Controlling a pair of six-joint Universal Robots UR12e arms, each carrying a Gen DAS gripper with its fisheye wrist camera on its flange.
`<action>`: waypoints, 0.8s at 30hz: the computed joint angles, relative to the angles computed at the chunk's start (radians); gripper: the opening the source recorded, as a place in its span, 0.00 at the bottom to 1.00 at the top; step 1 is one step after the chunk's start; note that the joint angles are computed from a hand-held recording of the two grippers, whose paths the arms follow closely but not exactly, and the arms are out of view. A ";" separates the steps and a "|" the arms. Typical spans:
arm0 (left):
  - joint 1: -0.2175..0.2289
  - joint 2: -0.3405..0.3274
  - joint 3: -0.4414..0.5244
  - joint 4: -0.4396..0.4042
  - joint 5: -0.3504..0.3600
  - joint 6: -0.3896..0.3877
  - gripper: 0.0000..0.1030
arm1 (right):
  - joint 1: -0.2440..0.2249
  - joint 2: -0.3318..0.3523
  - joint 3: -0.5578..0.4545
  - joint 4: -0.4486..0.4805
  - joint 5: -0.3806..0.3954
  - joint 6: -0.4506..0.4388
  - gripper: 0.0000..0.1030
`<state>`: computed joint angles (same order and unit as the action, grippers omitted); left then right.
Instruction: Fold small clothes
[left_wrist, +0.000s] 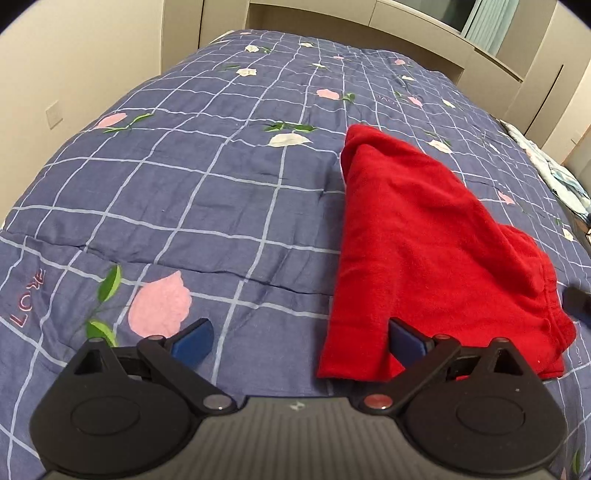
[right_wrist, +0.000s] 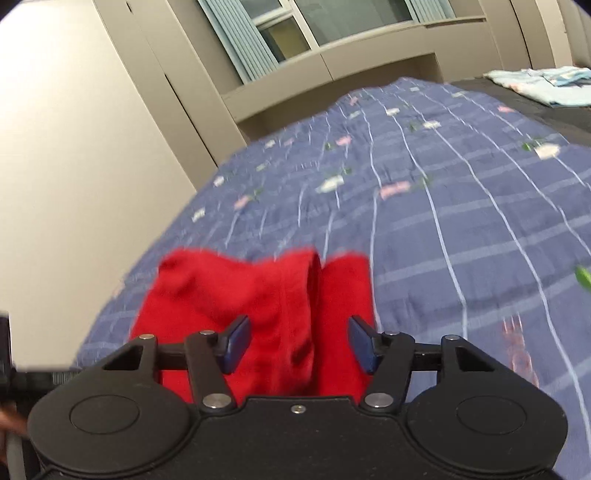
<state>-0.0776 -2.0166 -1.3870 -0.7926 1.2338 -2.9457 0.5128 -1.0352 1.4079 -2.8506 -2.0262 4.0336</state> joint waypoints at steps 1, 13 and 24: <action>-0.001 0.001 -0.002 0.002 0.003 0.000 0.99 | -0.010 0.004 -0.006 -0.001 0.021 0.003 0.60; 0.002 0.006 0.000 -0.007 -0.010 -0.001 0.96 | -0.019 0.050 -0.111 0.097 -0.044 -0.004 0.21; -0.012 -0.008 0.023 -0.051 -0.023 0.032 0.97 | 0.029 0.089 -0.225 0.393 -0.276 -0.113 0.22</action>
<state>-0.0896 -2.0246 -1.3638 -0.8436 1.2107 -2.9139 0.5417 -0.9463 1.1826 -2.4579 -2.3019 3.9203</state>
